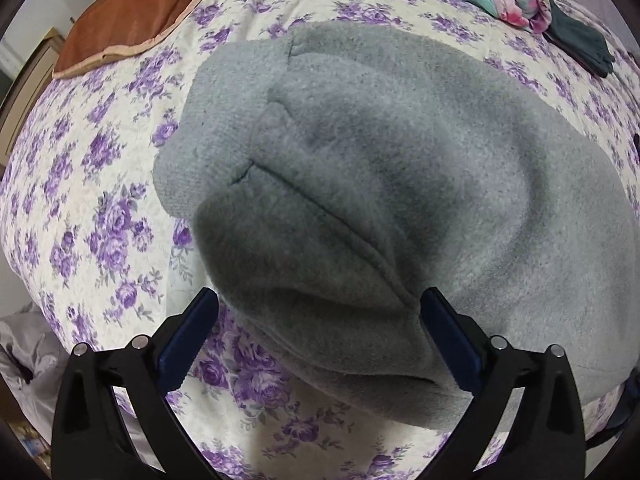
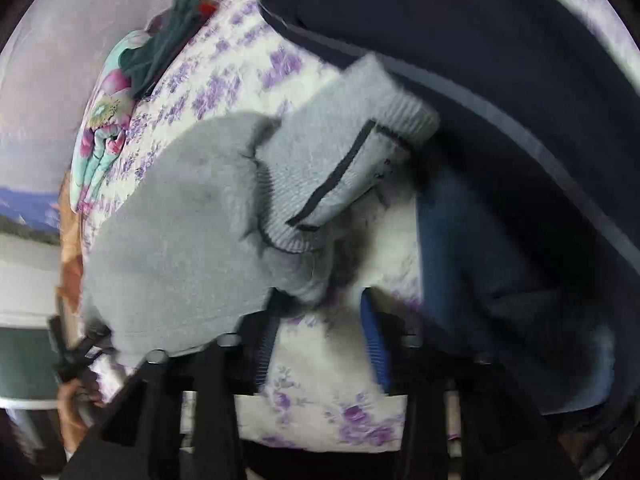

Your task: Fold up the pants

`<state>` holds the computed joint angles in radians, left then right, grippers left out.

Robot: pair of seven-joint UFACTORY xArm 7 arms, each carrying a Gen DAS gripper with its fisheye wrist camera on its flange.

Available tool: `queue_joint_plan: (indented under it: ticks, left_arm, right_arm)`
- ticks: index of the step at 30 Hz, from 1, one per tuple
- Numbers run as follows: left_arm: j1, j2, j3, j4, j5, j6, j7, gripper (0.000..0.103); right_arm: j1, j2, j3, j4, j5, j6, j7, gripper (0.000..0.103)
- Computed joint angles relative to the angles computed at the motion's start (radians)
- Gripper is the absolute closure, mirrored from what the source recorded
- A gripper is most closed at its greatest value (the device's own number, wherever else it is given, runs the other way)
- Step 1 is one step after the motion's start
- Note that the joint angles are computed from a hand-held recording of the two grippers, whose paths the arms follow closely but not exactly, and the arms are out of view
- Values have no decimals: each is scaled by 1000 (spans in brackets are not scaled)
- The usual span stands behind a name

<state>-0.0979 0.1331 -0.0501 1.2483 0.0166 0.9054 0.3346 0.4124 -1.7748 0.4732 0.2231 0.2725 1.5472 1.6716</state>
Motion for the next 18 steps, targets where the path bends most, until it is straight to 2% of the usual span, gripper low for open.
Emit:
queue_joint_plan:
  ticks: [1, 2, 5, 7, 9, 11, 12, 14, 15, 17, 18]
  left_arm:
    - [-5, -6, -3, -4, 5, -1, -8, 4]
    - [-6, -7, -3, -3, 8, -2, -10, 4]
    - [-6, -10, 4, 14, 34, -11, -28, 4]
    - [-5, -40, 7, -14, 63, -70, -29, 4]
    - [11, -58, 10, -18, 18, -107, 21, 4]
    - [32, -52, 17, 18, -60, -75, 51, 4]
    - [39, -47, 20, 40, -86, -46, 40, 4]
    - [64, -24, 35, 100, -157, 24, 2, 5]
    - [76, -25, 39, 104, -179, 39, -11, 6]
    - [96, -24, 45, 119, -209, 76, -16, 12]
    - [102, -30, 46, 115, -213, 90, -10, 20]
  right_arm:
    - [-21, 63, -8, 52, -51, 9, -44, 49]
    - [-36, 103, -8, 89, -81, 19, -71, 45]
    - [-108, 222, -15, 202, -201, 75, -158, 45]
    - [-151, 308, -15, 247, -275, 69, -229, 45]
    - [-181, 395, -9, 274, -330, 25, -289, 45]
    - [-196, 463, -26, 263, -357, -7, -330, 45]
    - [-193, 475, -32, 252, -351, -20, -332, 45]
    - [-156, 502, -95, 191, -280, -80, -345, 32]
    - [-145, 542, -121, 180, -240, -82, -355, 32]
    - [-141, 576, -138, 180, -225, -87, -362, 30]
    - [-146, 563, -135, 181, -237, -104, -354, 30]
